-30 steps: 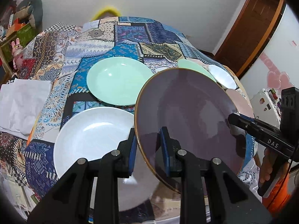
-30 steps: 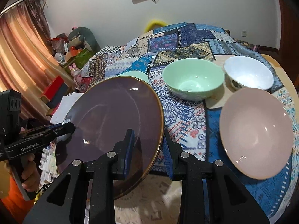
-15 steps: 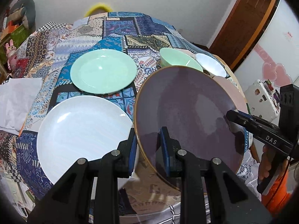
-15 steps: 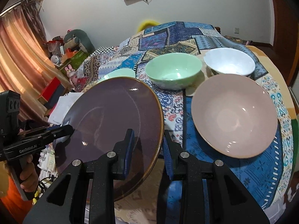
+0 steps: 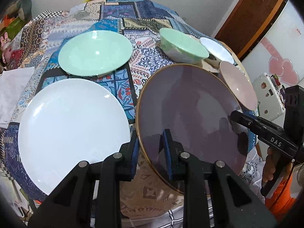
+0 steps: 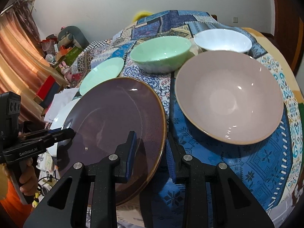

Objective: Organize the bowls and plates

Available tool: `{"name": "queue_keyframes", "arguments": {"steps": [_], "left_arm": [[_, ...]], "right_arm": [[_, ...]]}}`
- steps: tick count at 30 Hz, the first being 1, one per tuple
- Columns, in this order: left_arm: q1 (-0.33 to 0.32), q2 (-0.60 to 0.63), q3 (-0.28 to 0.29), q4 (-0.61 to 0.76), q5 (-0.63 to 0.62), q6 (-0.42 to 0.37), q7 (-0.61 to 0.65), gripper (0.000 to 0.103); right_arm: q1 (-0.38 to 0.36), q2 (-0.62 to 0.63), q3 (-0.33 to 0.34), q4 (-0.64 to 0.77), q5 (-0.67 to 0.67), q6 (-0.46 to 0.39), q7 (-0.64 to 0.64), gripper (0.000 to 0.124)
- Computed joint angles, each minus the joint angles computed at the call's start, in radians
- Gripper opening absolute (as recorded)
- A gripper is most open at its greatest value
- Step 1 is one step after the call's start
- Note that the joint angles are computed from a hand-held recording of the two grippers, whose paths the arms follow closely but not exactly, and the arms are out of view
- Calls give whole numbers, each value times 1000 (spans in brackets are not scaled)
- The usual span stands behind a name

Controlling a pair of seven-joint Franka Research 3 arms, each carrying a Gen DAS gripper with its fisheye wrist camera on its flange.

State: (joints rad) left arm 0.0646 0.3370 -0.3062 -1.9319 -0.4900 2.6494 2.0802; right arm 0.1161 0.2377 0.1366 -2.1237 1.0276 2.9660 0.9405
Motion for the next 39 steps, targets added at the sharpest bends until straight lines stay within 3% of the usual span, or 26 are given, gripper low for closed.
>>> {"name": "queue_keyframes", "arguments": {"steps": [22,28,31,39], "left_arm": [[2,72,-15,46,85,-10,-74,24],[22,21,-46,-22,54,105,-18,25],[36,1,-60,-34,15,120,7,28],[47,-85,-55,-80,-98,164,87,33]], "right_arm": [[-4,25,-14,-6,-108,-8,90,28],[10,-8,-15,-42,-174,61,118,30],[-23,-23,23,-42,-92,58,48,30],[1,-72,29,-45,57,82,-91,31]]}}
